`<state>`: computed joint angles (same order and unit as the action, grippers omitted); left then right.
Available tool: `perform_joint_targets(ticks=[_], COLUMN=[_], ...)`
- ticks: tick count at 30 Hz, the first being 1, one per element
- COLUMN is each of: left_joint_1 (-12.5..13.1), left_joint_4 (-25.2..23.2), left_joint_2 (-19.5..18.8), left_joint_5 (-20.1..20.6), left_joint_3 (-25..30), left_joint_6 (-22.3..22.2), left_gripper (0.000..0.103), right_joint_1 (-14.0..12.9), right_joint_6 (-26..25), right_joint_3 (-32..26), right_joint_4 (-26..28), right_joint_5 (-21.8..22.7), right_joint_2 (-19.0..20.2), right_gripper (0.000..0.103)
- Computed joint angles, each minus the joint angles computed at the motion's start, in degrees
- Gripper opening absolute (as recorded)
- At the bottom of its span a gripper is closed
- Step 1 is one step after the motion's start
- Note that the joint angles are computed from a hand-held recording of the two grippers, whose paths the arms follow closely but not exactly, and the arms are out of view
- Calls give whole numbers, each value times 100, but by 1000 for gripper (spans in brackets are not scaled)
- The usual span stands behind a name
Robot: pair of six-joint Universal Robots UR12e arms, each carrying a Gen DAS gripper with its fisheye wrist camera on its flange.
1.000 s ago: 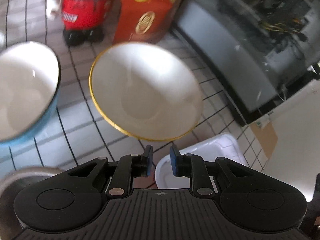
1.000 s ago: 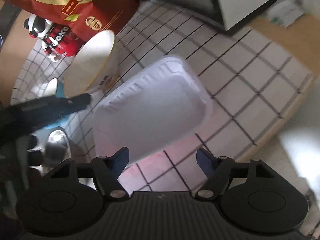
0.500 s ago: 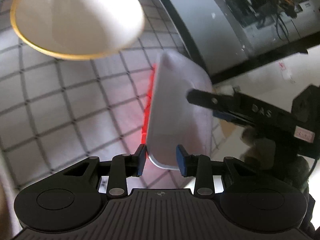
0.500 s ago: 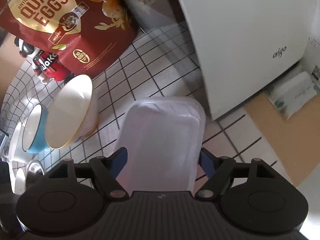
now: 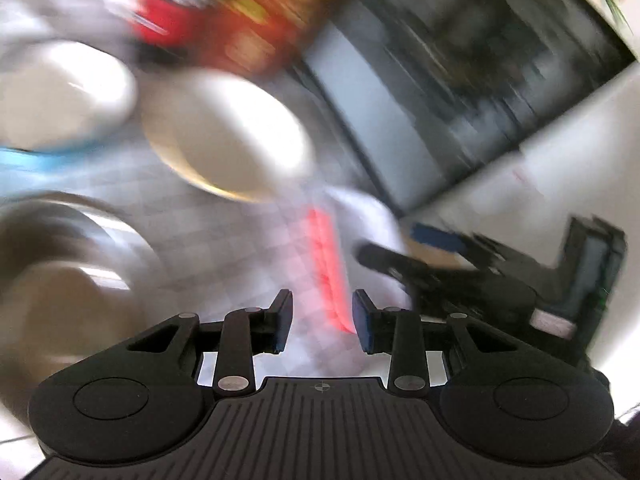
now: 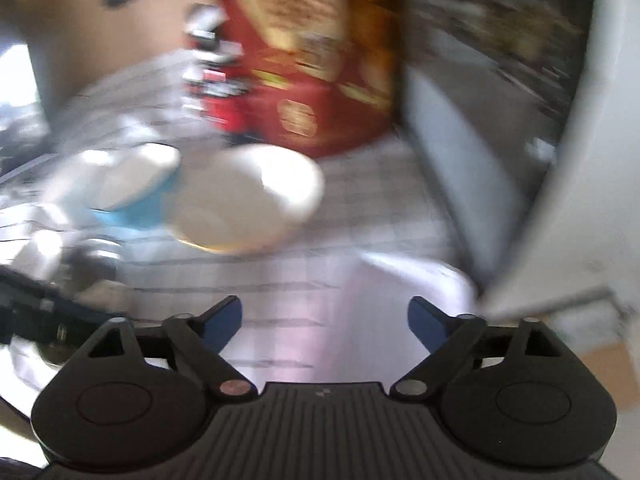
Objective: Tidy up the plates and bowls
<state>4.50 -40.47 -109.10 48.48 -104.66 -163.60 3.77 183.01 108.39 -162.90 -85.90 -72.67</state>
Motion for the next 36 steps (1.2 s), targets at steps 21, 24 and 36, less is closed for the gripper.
perform_joint_targets(ticks=[21, 24, 36], left_joint_1=[520, 542, 610], left_joint_4=[1735, 1415, 583], left_joint_2=[-65, -4, 43], left_joint_5=[1992, 1841, 1124], left_joint_3=[-568, -610, -744], left_joint_6=[-1804, -1592, -1323], left_gripper=[36, 39, 39], right_joint_1=[522, 570, 466], right_joint_6=[667, 596, 567], right_joint_3=[-1268, -1286, -1023], right_joint_4=[1435, 1591, 2136], right_joint_5=[1792, 1778, 1767], right_joint_2=[1081, 1057, 761], right_gripper=[60, 60, 60])
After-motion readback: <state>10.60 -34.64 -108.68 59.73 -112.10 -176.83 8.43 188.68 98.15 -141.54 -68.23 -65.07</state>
